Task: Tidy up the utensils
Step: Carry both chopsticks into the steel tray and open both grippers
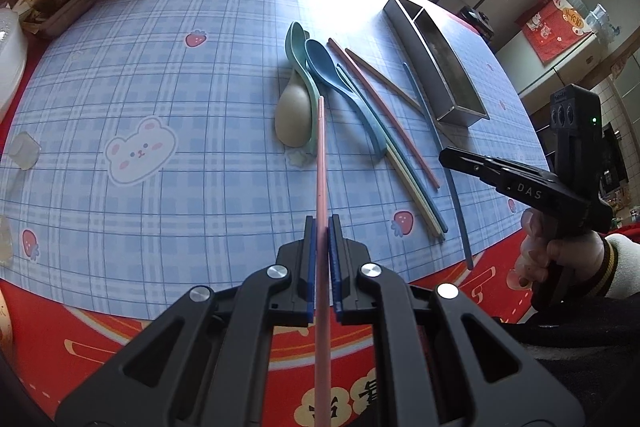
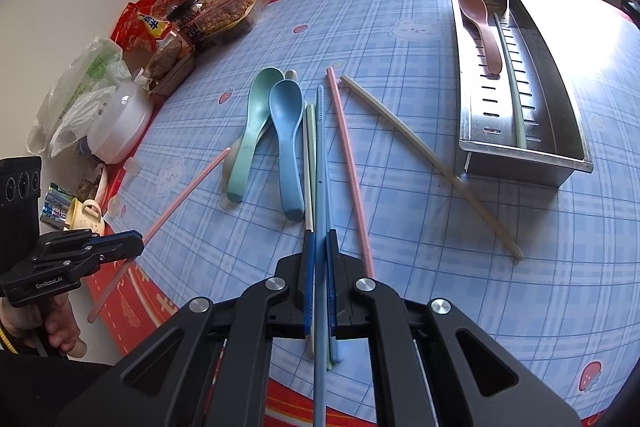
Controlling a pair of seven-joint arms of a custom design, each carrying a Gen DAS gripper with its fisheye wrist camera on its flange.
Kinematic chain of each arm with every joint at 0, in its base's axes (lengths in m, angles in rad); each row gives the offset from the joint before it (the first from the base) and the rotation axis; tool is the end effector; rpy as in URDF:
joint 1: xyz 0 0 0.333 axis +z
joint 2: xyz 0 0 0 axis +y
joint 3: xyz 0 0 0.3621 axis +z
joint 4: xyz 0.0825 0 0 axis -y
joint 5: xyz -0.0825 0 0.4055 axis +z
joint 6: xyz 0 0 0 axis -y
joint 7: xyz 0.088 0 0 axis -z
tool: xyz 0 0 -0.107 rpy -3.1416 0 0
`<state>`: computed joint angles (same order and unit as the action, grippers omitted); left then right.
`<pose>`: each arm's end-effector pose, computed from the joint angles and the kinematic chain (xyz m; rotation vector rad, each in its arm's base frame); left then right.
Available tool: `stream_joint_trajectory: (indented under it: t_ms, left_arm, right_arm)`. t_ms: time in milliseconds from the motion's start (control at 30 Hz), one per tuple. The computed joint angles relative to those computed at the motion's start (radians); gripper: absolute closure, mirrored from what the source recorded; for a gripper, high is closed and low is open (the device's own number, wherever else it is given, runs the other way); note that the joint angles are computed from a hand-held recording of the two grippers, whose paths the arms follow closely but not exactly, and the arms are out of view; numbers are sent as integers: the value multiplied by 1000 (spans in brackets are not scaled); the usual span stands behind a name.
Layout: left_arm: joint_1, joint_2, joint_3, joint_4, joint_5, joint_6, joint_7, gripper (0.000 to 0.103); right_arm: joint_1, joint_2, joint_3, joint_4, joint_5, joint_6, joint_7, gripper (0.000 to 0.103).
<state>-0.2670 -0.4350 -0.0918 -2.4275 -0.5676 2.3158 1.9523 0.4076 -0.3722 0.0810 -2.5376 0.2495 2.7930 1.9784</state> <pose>0.4118 -0.1696 0.5334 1.6145 -2.4790 0.8090 0.4110 0.2084 0.5051 -1.6617 1.8780 -0.1148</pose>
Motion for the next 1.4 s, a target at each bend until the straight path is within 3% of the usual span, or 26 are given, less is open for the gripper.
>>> stream_joint_trajectory:
  t_ms: [333, 533, 767, 1000, 1400]
  left_arm:
    - [-17, 16, 4, 40, -33, 9, 20, 93]
    - [-32, 66, -5, 117, -82, 21, 38, 93]
    - [-49, 173, -35, 248, -160, 18, 46, 93]
    - [-57, 338, -102, 424, -211, 35, 13, 93]
    - [-69, 650, -213, 718, 2, 86, -236, 93]
  right_arm:
    - [-12, -34, 0, -27, -9, 24, 24, 97]
    - [-56, -88, -4, -59, -28, 64, 77, 97]
    - [-111, -140, -41, -76, -36, 108, 132, 97]
    - [-178, -100, -76, -15, -77, 105, 102, 97]
    - [-258, 75, -106, 112, -121, 117, -15, 97]
